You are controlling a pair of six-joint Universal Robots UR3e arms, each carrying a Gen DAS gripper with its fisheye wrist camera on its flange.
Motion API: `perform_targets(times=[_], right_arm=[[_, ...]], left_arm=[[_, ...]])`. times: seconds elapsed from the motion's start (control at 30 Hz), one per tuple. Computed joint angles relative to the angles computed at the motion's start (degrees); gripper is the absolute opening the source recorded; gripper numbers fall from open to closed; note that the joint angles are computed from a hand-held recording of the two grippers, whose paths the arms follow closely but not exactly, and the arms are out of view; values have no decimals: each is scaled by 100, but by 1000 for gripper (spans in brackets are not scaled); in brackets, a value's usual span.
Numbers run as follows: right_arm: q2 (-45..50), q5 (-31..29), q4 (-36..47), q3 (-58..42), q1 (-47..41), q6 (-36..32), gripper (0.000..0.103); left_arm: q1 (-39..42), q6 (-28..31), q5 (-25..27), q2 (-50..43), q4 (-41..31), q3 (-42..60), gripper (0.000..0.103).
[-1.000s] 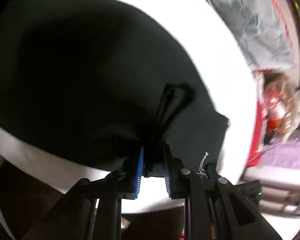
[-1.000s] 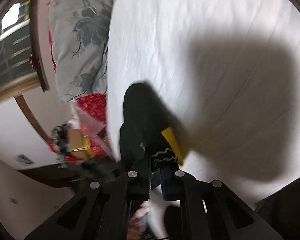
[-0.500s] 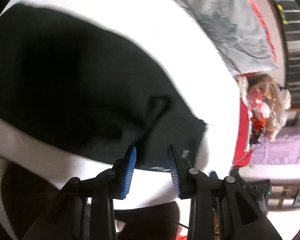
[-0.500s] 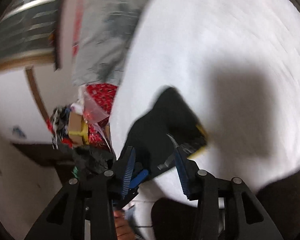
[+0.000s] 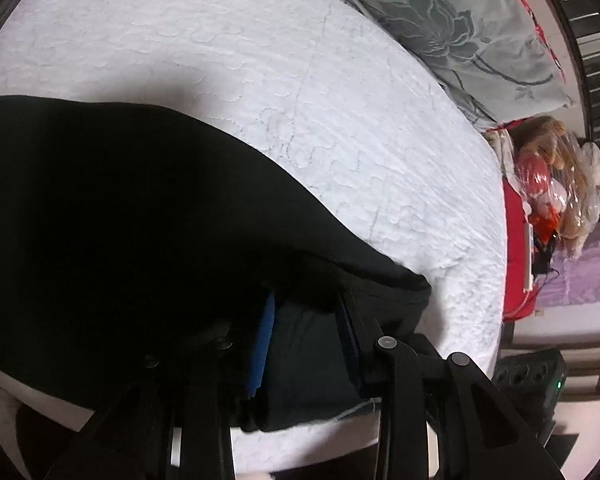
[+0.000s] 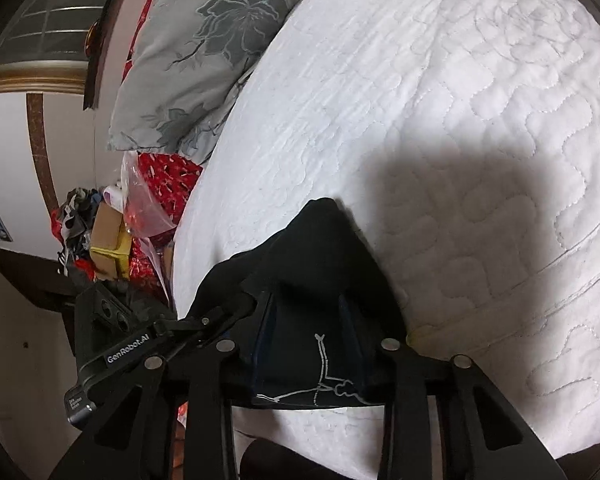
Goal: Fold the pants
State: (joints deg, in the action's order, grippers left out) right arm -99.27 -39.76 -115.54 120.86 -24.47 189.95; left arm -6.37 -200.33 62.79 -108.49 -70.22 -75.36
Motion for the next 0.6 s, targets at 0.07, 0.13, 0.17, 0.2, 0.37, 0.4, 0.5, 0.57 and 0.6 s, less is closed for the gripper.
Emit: perform_targets(times=[0.07, 0.13, 0.17, 0.2, 0.37, 0.4, 0.5, 0.57, 0.6], right_arm=[[-21, -113, 233, -242, 63, -33, 37], [-118, -235, 341, -476, 181, 0, 44], [-180, -307, 414, -589, 243, -30, 45], [-202, -397, 489, -759, 362, -52, 48], [258, -937, 292, -1663, 1496, 257, 52], [418, -1036, 227, -1881, 1781, 352, 52], [941, -1369, 91, -2613, 2651, 550, 56], [1352, -1599, 65, -3202, 3221, 634, 59], [1570, -1710, 41, -3515, 3509, 680, 59]], left_arm=[[141, 88, -84, 150, -155, -47, 32], [438, 415, -112, 610, -372, -357, 34], [663, 632, -166, 861, -581, -481, 37], [918, 820, -228, 1132, -807, -607, 38], [2833, 2475, -773, 2473, -2796, -878, 53], [3338, 2962, -865, 2617, -3395, -714, 54], [4760, 4181, -1020, 2794, -4711, -237, 58], [5392, 4874, -968, 2480, -5443, 400, 62], [5667, 5176, -917, 2216, -5811, 811, 63]])
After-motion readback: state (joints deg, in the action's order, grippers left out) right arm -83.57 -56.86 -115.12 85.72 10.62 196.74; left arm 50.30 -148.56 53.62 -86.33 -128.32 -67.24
